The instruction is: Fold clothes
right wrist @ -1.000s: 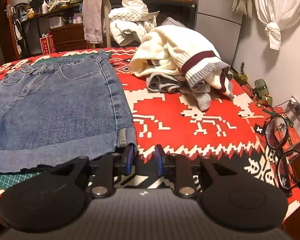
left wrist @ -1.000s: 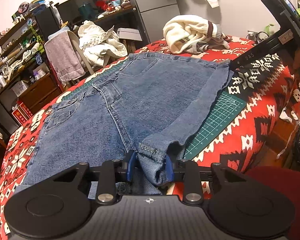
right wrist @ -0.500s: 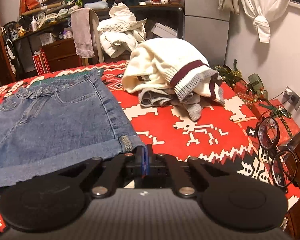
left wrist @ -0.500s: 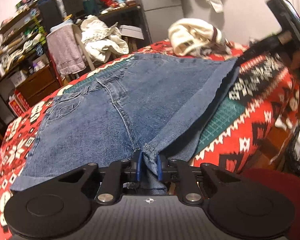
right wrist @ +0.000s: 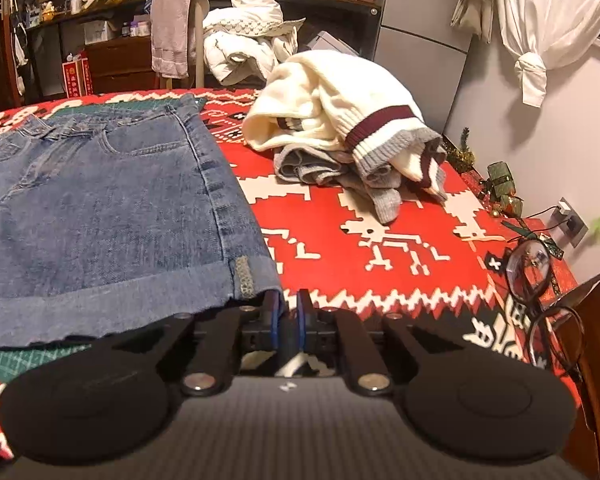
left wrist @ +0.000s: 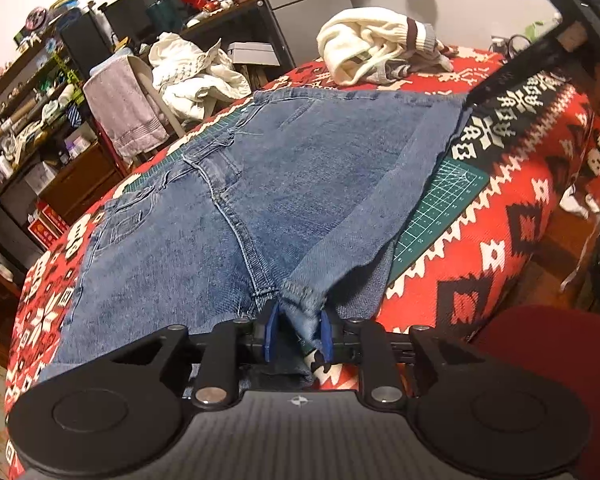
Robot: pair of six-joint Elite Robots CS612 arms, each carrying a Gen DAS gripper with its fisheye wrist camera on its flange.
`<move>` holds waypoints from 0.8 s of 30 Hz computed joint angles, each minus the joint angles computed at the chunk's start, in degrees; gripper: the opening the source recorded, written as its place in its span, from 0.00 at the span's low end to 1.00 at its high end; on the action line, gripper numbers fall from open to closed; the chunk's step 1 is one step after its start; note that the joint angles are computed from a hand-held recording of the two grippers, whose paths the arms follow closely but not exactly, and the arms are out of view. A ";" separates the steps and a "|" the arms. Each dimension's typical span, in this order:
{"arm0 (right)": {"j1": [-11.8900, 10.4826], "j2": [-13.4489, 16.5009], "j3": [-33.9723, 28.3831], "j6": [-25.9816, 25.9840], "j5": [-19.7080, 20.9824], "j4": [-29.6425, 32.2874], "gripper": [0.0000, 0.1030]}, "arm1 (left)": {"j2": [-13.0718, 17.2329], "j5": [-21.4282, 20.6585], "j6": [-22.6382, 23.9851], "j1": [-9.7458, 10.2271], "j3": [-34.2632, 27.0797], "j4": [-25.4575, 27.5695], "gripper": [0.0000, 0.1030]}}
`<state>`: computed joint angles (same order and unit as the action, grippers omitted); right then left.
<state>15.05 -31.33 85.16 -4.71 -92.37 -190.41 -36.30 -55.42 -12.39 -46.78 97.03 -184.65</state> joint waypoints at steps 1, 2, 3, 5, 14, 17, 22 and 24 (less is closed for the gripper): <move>-0.07 -0.43 0.76 0.27 0.39 -0.54 0.08 | -0.21 -0.13 -0.41 -0.01 0.25 -0.09 0.24; -0.13 -0.87 1.54 0.70 1.09 -1.13 0.08 | -0.44 -0.39 -0.80 -0.03 0.52 -0.39 0.26; -0.20 -1.31 2.32 1.22 1.94 -1.75 0.08 | -0.67 -0.63 -1.18 -0.06 0.81 -0.70 0.26; -0.19 -2.12 3.84 1.80 3.91 -3.21 0.08 | -1.10 -0.64 -1.66 -0.24 1.41 -1.42 0.29; 0.14 -3.96 6.97 10.55 14.53 -2.98 0.09 | -2.10 -4.79 -0.80 -0.59 3.13 -6.35 0.31; 0.37 -4.02 7.24 12.44 17.35 -2.38 0.09 | -1.67 -6.75 1.65 -0.58 2.67 -7.30 0.29; 0.85 -4.01 7.60 15.03 19.65 -2.12 0.09 | -0.34 -9.04 5.74 0.04 0.25 -4.97 0.29; 0.98 -4.04 7.77 15.77 19.98 -2.36 0.09 | 0.29 -9.07 8.04 0.22 -0.84 -3.65 0.29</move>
